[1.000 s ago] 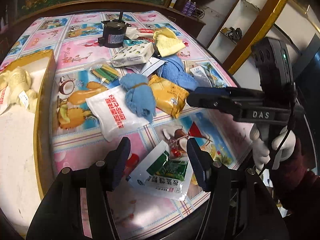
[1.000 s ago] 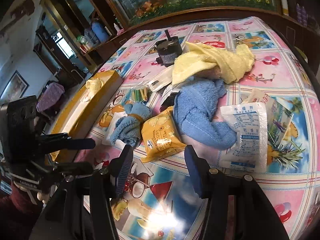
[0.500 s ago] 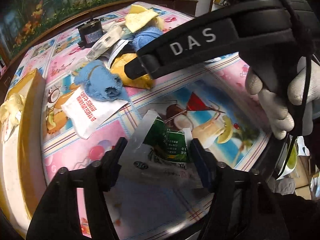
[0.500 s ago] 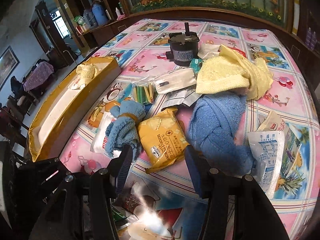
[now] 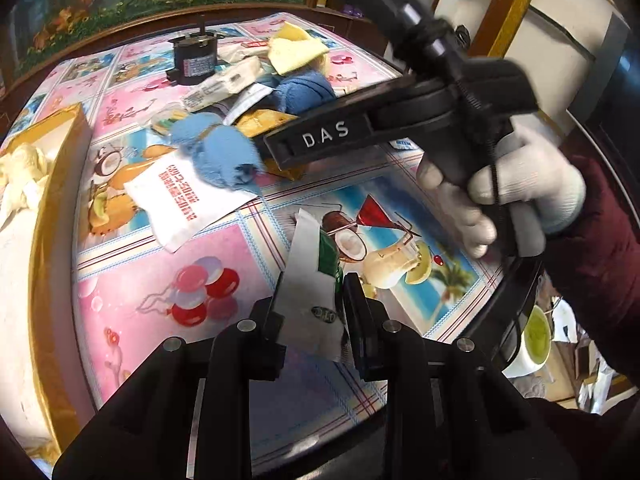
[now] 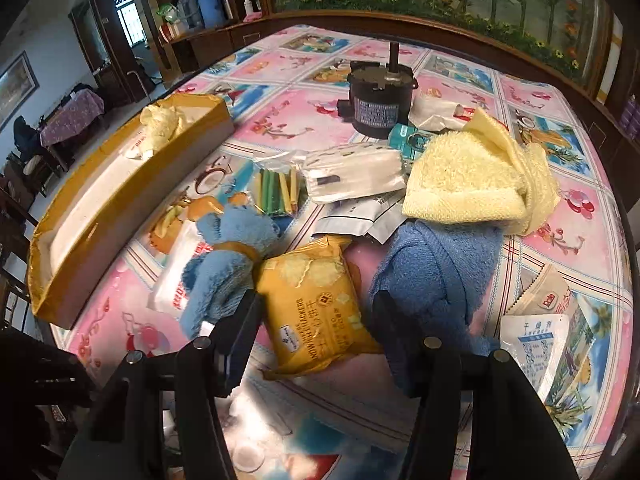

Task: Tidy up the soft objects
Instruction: 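Grasp the yellow cracker packet with the right gripper while the left gripper grasps a green-printed sachet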

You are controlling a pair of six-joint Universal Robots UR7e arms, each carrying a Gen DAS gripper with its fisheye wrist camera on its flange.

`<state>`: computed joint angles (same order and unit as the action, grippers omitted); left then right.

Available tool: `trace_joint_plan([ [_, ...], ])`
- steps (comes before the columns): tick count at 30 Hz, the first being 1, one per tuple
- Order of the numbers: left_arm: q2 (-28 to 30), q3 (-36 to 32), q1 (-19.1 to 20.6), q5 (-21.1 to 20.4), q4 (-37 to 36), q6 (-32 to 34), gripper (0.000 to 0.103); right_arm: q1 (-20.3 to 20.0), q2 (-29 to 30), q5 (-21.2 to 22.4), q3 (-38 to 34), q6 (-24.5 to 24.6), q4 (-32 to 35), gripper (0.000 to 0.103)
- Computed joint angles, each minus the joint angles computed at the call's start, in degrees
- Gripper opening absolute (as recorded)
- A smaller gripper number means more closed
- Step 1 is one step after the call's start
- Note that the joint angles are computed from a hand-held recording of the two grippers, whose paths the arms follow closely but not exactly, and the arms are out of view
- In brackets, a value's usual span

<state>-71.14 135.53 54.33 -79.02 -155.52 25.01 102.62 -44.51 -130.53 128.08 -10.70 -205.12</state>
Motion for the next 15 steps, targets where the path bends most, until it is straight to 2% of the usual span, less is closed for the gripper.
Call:
trace_joint_plan([
  [1, -0.77, 0.17, 0.22, -0.41, 0.37, -0.34, 0.025, -0.58, -0.01, 0.77, 0.0, 0.35, 0.16, 0.055],
  [3, -2.17, 0.06, 0.94, -1.49, 1.0, -0.98, 0.025, -1.3, -0.34, 2.61, 0.87, 1.67, -1.64, 0.044],
  [5, -2.83, -0.49, 1.93, -2.74, 1.38, -1.56, 0.025, -1.48, -1.03, 4.02, 2.32, 3.18, -3.32, 0.043],
  [8, -3.5, -1.17, 3.19, -4.15, 1.97, -2.18, 0.017, -0.61, -1.78, 3.48, 4.51, 4.38, -6.12, 0.043],
  [15, -3.78, -1.04, 3.56, -6.72, 2.38, -1.16, 0.017, 1.92, -4.91, 2.27, 9.7, 6.55, -11.42, 0.044],
])
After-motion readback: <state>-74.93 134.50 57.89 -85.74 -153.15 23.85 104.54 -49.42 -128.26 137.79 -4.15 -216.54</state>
